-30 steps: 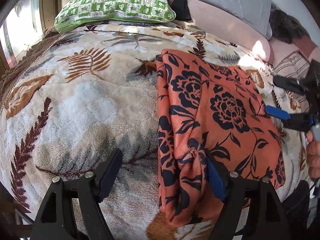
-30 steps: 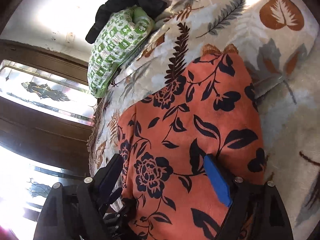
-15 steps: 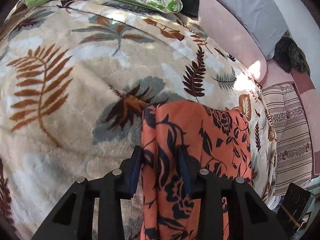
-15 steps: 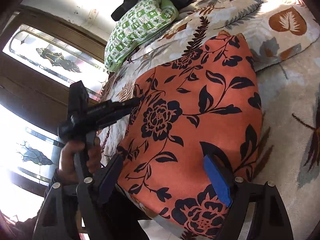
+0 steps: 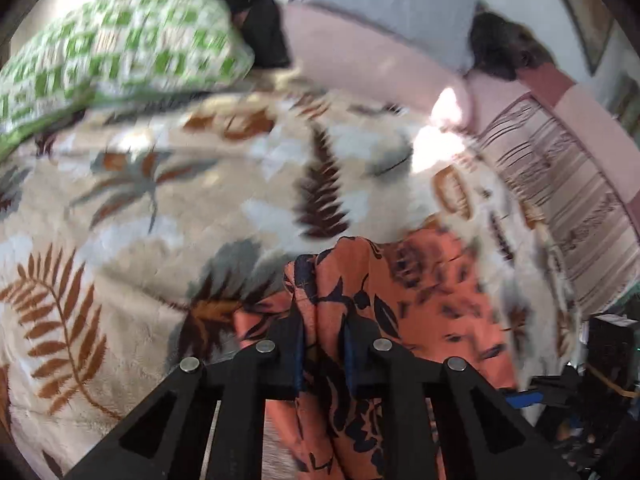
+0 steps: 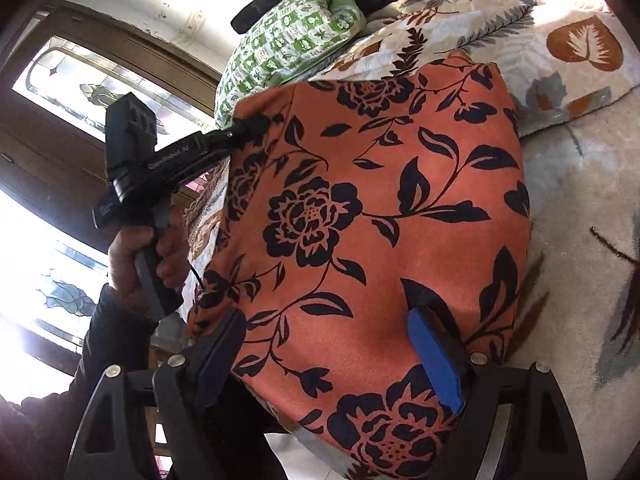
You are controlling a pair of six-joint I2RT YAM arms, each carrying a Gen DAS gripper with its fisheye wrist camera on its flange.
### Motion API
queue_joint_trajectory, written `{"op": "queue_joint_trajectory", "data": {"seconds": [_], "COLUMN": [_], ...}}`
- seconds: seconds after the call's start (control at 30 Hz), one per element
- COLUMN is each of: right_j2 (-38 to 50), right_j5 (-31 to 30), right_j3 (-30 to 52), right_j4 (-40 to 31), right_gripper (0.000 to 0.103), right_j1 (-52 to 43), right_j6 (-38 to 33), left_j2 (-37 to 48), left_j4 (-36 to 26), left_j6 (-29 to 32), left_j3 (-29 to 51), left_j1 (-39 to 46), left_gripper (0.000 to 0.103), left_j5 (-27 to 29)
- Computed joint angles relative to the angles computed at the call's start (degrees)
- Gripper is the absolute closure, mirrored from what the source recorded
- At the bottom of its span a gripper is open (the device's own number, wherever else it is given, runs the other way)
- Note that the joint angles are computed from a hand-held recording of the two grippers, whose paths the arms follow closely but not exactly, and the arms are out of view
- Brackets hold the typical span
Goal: Fold small clothes
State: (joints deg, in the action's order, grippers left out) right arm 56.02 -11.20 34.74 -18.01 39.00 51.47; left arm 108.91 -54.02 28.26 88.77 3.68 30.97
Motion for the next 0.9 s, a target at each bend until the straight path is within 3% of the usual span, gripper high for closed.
{"op": "queue_joint_trajectory", "data": {"seconds": [0.03,0.07,0.1,0.17,0.2,0.23,0.37,0.57,0.6,0.63,0.67,0.7,0.77,0.9], "right_j2": [0.17,0.39,1.03,1.84,1.92,2.2,2.15,0.72,0.33,0.11,0.05,0.06,0.59,1.5], "right_j5": [0.08,0.1,0.67,1.73,2.21,2.63,3.0,0.17,-0.29,-0.78,-1.22,-1.45,-2.21,-3.32], "right_j3": [-0.11,0.03,0.64,1.67,1.75,1.97,2.37,0.06,-0.38,-0.7,-0.92,-0.88,-0.54,0.3], "right_j4": [0.34,0.48,0.17,-0.98,-1.0,-1.12,-1.61,1.51,2.02,2.44,2.77,2.78,3.0,2.09], "right_gripper": [0.017,0.018,0.018,0.017,0.017,0.017,0.017,0.017,0.017,0.017,0.017,0.017,0.017,0.017], "right_j1": [0.14,0.33,0.9,1.68,2.06,2.47,2.65,0.1,-0.28,-0.69,-1.06,-1.21,-1.45,-2.48], "right_j6": [-0.04,-0.04,0.09,0.08,0.23,0.16,0.21,2.64,3.21,3.63,3.9,4.14,4.27,2.84], "left_j2": [4.45,6.02,6.34,2.25,0.06,-1.51,-10.45,-27.01,-28.06,-28.98,-29.13,-27.7,-23.28,-23.15], "left_j4": [-0.95,-1.12,-2.52,0.94,2.44,2.34,-1.24,-13.68,-13.93,-12.61,-9.24,-6.93,-9.77,-13.36], "left_j6": [-0.65,-1.28,-1.89,-2.31,-2.43,-1.99,-0.72,10.9,11.73,12.06,10.49,9.04,8.07,8.38], "left_j3": [1.43,1.97,3.21,-0.19,-1.96,-2.76,-6.69,-18.02,-20.72,-23.98,-27.44,-29.59,-27.99,-26.43], "left_j1": [0.94,2.93,3.7,3.18,2.61,2.75,7.63,16.85,17.2,17.01,16.2,16.36,20.57,22.98], "left_gripper": [0.076,0.075,0.074,0.064,0.054,0.053,0.053,0.053,0.058,0.073,0.076,0.074,0.072,0.072], "left_j5": [0.4,5.43,6.79,4.36,1.37,0.19,3.88,8.82,7.47,4.73,0.94,-0.55,4.76,7.07]}}
